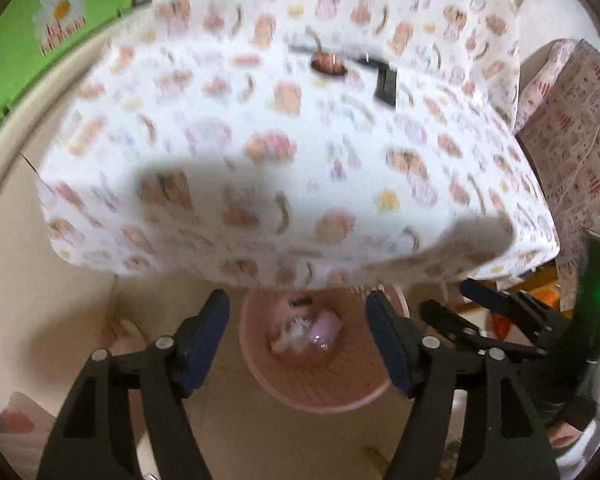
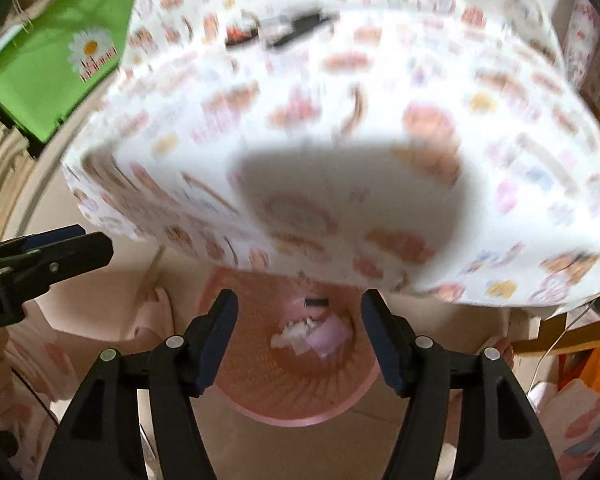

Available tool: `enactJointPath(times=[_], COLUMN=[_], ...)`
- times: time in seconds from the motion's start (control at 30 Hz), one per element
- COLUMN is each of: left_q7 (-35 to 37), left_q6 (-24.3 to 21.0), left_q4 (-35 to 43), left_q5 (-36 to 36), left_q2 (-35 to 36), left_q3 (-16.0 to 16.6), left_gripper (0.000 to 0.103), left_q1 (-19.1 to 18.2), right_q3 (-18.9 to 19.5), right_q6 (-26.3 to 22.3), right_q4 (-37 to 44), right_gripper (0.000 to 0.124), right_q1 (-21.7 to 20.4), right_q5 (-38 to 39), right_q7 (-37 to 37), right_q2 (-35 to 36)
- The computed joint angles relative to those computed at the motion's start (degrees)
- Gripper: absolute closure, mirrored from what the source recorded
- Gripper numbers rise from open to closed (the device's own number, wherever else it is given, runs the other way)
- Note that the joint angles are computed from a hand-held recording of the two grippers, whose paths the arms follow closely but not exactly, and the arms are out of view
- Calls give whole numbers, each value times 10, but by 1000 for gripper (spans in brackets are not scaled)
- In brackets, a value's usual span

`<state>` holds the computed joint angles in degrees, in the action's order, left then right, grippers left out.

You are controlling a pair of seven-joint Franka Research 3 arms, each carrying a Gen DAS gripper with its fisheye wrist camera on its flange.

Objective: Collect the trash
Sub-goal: 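Move both tools back over the table toward the remaining black items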

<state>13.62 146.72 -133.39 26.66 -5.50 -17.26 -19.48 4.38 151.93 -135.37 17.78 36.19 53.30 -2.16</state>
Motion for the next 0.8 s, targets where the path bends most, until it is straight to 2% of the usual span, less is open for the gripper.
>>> enactJointPath(times=[0.07, 0.2, 0.27, 0.4, 0.5, 0.67, 0.8], left_q7=[-11, -34, -54, -66, -85, -92, -107], left_q6=[-16, -18, -42, -47, -70, -61, -68], left_q4=[2, -9, 1, 6, 19, 27, 49], left_q5=[13, 46, 78, 113, 149, 157, 170], left_q2=[-11, -41, -47, -57, -58, -59, -57], left_q3=[-3, -10, -21, -26, -36, -30, -28], left_gripper=[32, 27, 24, 24, 24, 23, 12], left_q1=[1, 5, 9, 7, 8, 8, 17], right_q3=[-3, -11, -18, -31, -36, -43, -44], right_q6=[8, 25, 27, 44, 65, 96, 109], right_q4=[-6, -20, -23, -24, -19, 0, 24], right_gripper=[52, 52, 52, 51, 51, 50, 49], right_q1=[0, 1, 5, 16, 20, 24, 27], right_q5=[24, 41, 65, 122, 143, 173, 181], right_q7=[-13, -26, -45, -97, -123, -147, -169], right_q2=[-17, -49, -66, -91, -97, -95, -82])
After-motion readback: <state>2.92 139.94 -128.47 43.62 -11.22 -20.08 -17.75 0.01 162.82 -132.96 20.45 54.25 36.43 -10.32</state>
